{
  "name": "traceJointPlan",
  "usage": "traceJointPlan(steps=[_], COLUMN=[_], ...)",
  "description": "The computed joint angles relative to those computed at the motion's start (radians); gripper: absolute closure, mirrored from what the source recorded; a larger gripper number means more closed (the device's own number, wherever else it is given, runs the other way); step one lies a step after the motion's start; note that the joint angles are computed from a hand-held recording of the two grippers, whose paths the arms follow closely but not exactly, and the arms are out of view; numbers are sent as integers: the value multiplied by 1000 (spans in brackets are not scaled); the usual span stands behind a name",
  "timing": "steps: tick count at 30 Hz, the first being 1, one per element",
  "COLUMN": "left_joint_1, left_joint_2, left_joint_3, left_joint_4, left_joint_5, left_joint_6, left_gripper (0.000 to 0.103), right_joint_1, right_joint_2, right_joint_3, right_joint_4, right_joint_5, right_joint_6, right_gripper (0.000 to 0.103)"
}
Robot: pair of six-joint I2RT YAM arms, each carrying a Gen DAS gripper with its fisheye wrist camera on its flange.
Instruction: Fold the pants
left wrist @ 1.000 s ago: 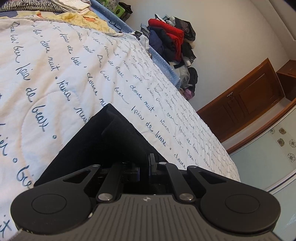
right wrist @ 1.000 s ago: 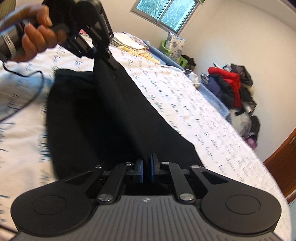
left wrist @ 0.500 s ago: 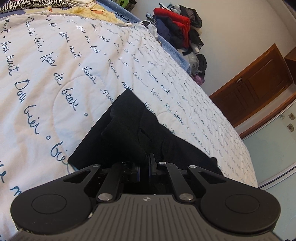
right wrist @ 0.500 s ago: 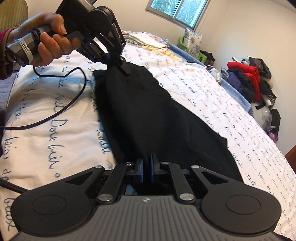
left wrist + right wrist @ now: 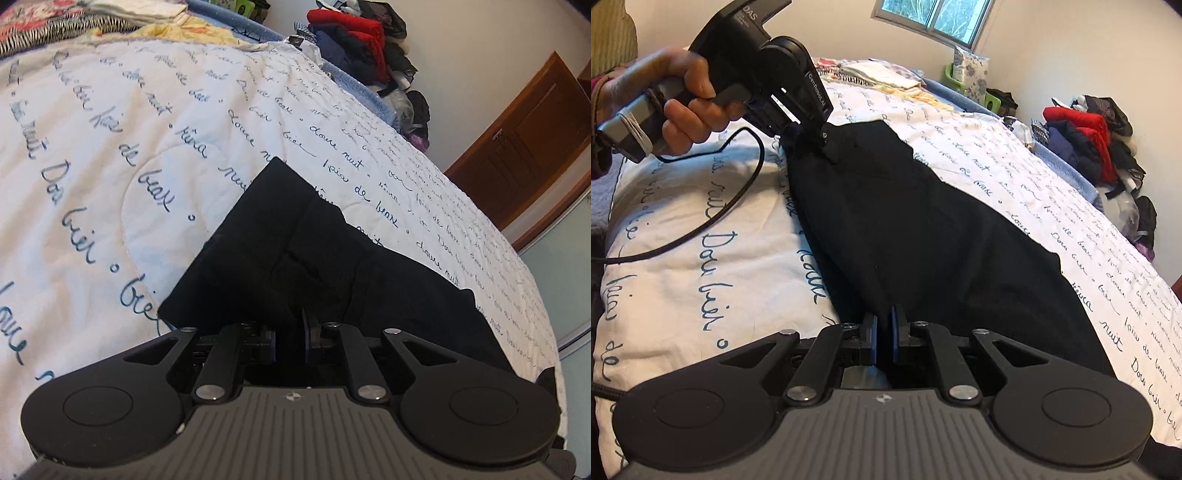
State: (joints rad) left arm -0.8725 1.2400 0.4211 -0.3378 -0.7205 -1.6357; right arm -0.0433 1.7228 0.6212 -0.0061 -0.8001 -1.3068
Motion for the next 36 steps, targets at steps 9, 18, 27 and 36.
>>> traceJointPlan(steps=[9,18,27,36], left_joint_1=[-36,-173,-91,-70], left_joint_2=[-55,96,215,700], left_joint_3=[95,302,381,744], left_joint_4=[-270,-625,32,319], left_joint_5=[18,-53,59,318], left_joint_6=[-114,-382,426,1002], left_gripper=[74,74,64,52], right_joint_1=[-161,-350,-498,-519], right_joint_2=[18,189,234,405], right_joint_3=[155,349,400,685], right_joint_4=[-374,-540,-413,-41], right_joint_5=[-131,-49,-66,-42], right_joint_6=[-78,17,200,893], right_gripper=[79,79,62,62])
